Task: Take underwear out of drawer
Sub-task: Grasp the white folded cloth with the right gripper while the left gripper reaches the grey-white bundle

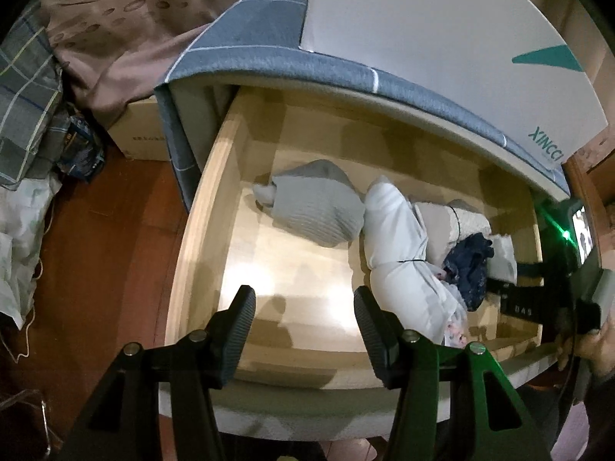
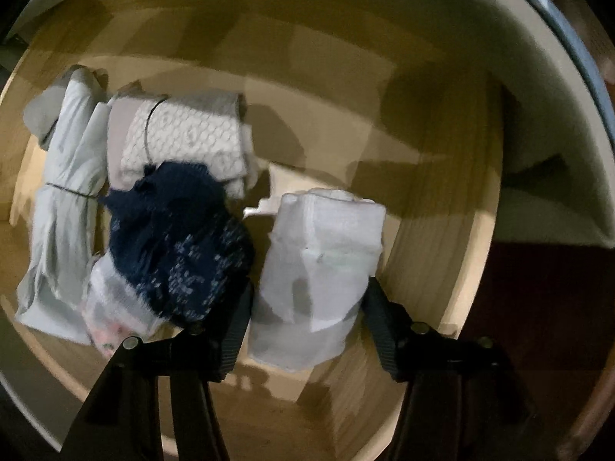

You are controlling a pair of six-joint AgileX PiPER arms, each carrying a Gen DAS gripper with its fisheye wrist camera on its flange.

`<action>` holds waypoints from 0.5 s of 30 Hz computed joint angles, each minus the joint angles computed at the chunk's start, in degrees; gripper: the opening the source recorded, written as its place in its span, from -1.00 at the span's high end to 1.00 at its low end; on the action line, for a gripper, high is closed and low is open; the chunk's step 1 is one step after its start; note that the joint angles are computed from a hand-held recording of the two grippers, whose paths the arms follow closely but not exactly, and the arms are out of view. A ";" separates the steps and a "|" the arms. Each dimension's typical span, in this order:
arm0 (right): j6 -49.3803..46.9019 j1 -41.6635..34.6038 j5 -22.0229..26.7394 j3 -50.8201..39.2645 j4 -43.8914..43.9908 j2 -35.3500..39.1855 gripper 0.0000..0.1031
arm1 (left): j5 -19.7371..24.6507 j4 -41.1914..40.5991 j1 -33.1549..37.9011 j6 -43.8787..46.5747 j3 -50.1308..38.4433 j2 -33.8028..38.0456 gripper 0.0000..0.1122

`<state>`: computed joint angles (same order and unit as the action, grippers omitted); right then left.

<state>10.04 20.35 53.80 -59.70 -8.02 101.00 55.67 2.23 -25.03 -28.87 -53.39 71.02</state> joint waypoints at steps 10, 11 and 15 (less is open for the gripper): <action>3.14 -0.77 5.07 1.96 7.67 -2.14 0.04 | 0.50 1.32 -0.62 -0.92 -0.26 -0.53 0.03; 3.23 -1.19 5.37 1.96 8.63 -2.26 0.04 | 0.67 1.85 -1.02 -1.27 -0.45 -0.36 0.03; 5.25 -2.64 5.42 4.16 12.60 -4.51 0.07 | 1.80 3.78 -2.85 -1.77 -1.81 0.86 0.03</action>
